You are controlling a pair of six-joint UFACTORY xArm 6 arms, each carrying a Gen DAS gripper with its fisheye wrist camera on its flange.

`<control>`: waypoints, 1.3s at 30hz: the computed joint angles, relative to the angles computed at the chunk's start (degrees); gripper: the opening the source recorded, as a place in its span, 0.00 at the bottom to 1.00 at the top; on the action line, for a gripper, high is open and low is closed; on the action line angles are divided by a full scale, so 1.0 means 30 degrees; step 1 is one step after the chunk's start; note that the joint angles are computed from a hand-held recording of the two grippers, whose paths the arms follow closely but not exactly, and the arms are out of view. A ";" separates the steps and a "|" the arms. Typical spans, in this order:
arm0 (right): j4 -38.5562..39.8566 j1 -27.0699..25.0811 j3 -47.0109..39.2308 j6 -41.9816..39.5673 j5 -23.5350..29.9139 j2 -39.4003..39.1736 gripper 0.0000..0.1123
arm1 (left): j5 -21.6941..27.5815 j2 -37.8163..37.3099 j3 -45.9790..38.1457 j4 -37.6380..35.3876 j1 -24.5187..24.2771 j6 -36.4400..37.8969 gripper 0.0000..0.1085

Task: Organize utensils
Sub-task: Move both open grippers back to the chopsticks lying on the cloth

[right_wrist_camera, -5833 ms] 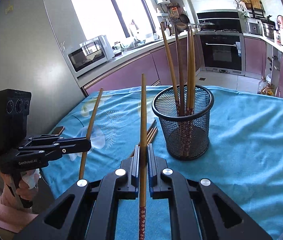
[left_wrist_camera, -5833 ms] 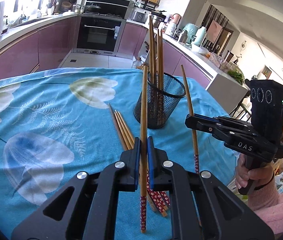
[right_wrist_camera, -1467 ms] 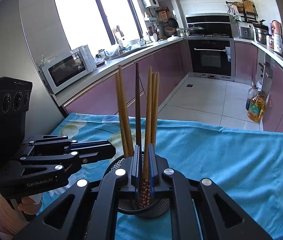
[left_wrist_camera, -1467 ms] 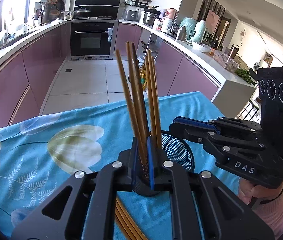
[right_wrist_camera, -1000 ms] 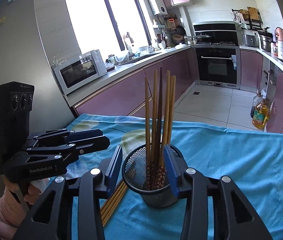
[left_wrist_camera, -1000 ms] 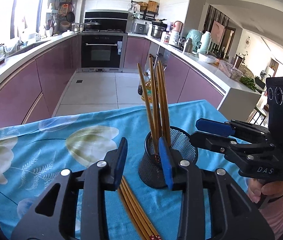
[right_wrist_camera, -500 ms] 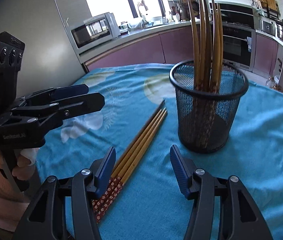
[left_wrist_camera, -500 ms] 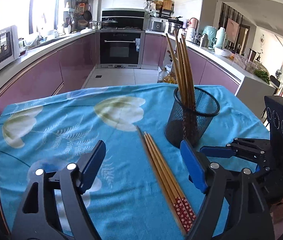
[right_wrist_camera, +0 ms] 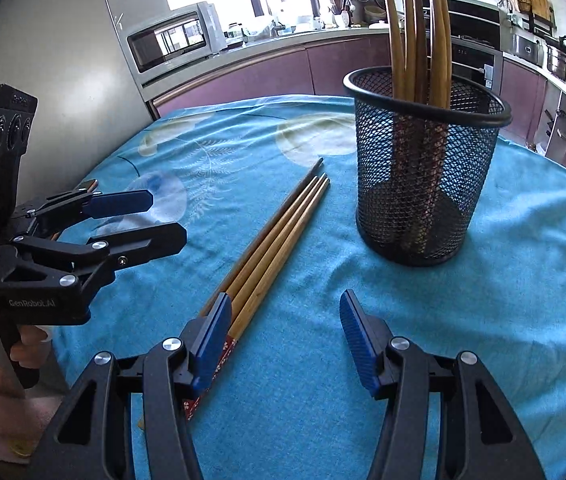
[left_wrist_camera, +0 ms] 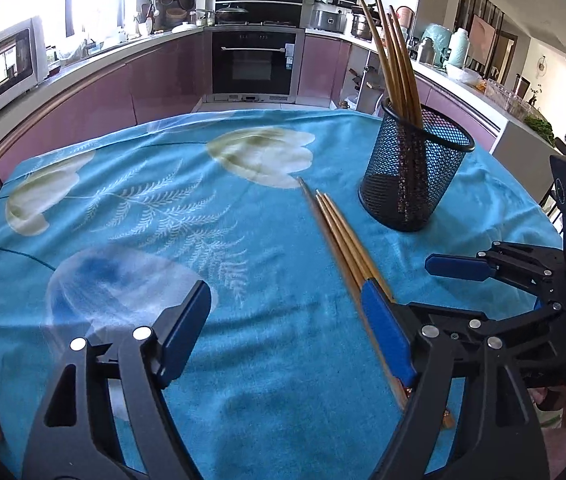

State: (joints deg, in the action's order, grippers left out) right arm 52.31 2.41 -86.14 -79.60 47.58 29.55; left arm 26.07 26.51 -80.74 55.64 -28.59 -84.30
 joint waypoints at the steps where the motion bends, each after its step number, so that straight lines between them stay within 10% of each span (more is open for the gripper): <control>1: 0.0000 0.0067 0.0125 -0.0053 -0.0178 -0.0049 0.48 | 0.0029 0.0009 0.0026 -0.0050 -0.0008 0.0049 0.71; 39: -0.0492 0.0265 0.0695 0.0103 -0.2000 -0.0251 0.43 | 0.0496 0.2649 -0.2838 -0.3772 -0.0379 0.4513 0.66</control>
